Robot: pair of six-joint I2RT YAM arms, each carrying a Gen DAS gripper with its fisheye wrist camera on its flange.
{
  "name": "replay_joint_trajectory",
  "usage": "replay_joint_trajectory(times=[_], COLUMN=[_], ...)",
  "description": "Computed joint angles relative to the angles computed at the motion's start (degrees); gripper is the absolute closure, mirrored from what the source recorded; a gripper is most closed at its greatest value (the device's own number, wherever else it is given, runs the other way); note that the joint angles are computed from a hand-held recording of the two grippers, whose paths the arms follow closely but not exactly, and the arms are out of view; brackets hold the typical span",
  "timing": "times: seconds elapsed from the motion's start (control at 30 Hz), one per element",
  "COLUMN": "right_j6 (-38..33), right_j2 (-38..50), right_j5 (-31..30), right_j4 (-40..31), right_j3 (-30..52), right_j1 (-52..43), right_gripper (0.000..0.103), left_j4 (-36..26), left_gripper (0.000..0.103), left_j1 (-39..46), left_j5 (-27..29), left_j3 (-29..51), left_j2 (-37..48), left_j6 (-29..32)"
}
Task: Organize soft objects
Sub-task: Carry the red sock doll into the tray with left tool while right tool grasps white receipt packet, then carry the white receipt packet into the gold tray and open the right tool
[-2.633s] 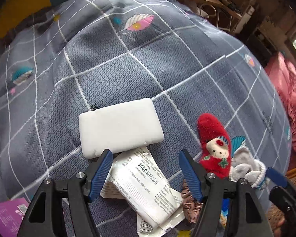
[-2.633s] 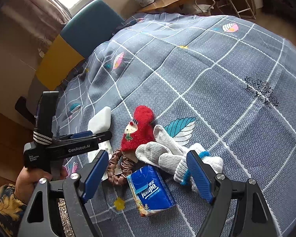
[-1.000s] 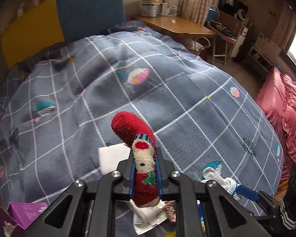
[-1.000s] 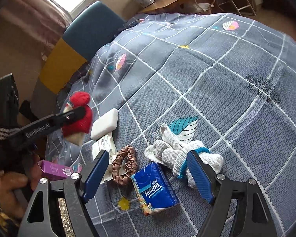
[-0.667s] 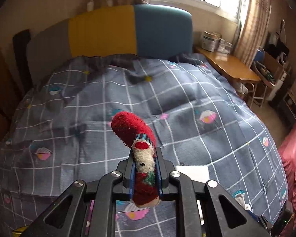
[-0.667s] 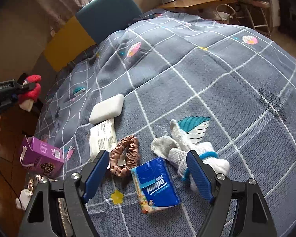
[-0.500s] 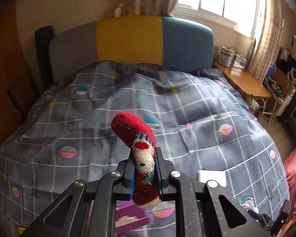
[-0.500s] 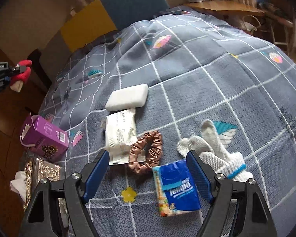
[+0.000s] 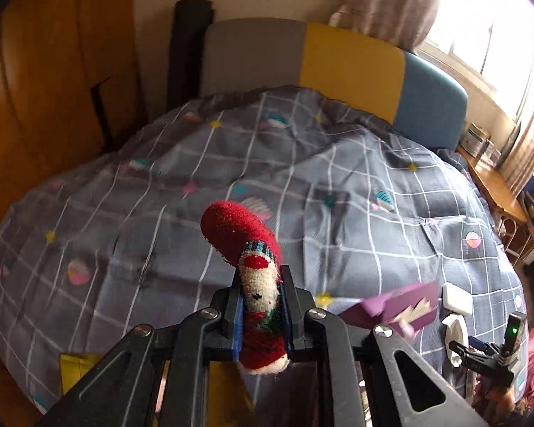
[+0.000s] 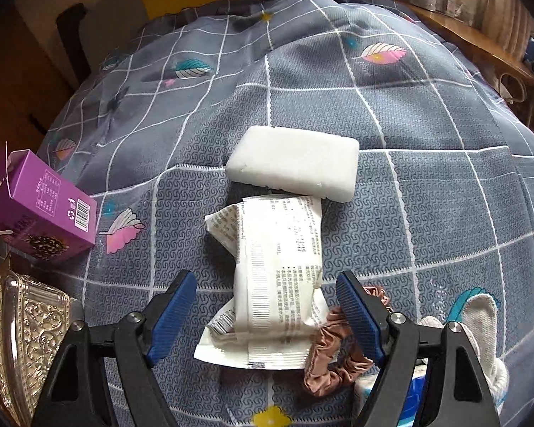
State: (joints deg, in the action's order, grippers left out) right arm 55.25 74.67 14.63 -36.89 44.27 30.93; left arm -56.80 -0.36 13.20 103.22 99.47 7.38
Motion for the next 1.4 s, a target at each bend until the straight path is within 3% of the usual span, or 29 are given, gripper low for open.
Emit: replay_joint_trajectory(times=[0.1,0.17,0.27,0.43,0.5,0.57,0.67,0.73,1.1,1.23,1.4], right_j6=[-0.6,-1.4,-2.2,-1.9,-1.4,-1.0,0.0,0.4,2.8,2.2,-0.4], right_j2=[3.6,5.1,7.5,9.2,9.1,10.0,12.1,13.1,14.6,15.2,16.3], right_j5=[1.9,2.3,3.2,2.2,1.6,1.6,1.8,2.9,4.6,3.9,5.2], right_j4=[-1.1,-1.4,-2.7,-2.7,-2.3,-2.8,-4.5,-5.0,-6.9,-10.6,-15.1], right_j3=[2.3,3.5,5.8,6.5,6.2,6.8,8.3,8.9,10.6,13.5,20.3], right_j1=[1.6,2.5,4.0,3.1,2.5,2.5,3.1,3.8,4.9,3.6,3.1], right_gripper=[0.032,0.056,0.059,0.059,0.059,0.058,0.053,0.052,0.057,0.064,0.065], left_j4=[2.7,3.2,3.9,2.5,3.8,3.3,5.7,8.0,15.2,12.2,9.2], left_gripper=[0.088,0.088,0.088,0.088,0.082,0.064,0.05,0.046,0.046,0.046,0.046], left_j1=[7.4,11.9,17.5,21.9,21.9,21.4,20.0,20.3,26.7,29.3,31.7], left_j5=[5.4,8.8,12.1,16.1,16.6,17.9,15.4,14.5,11.9,13.7,16.1], left_j3=[-8.8,-13.3,-19.2,-27.6,-30.3,-31.1,-33.8,-36.5,-51.0,-51.9,-53.0], left_j2=[-4.6,-6.6,-8.4,-9.5,-9.6,-8.5,-10.2,-13.1,-33.8,-35.9,-38.3], left_j6=[2.5,4.1,7.1,12.4,12.5,13.3,13.8,14.3,21.8,25.9,29.8])
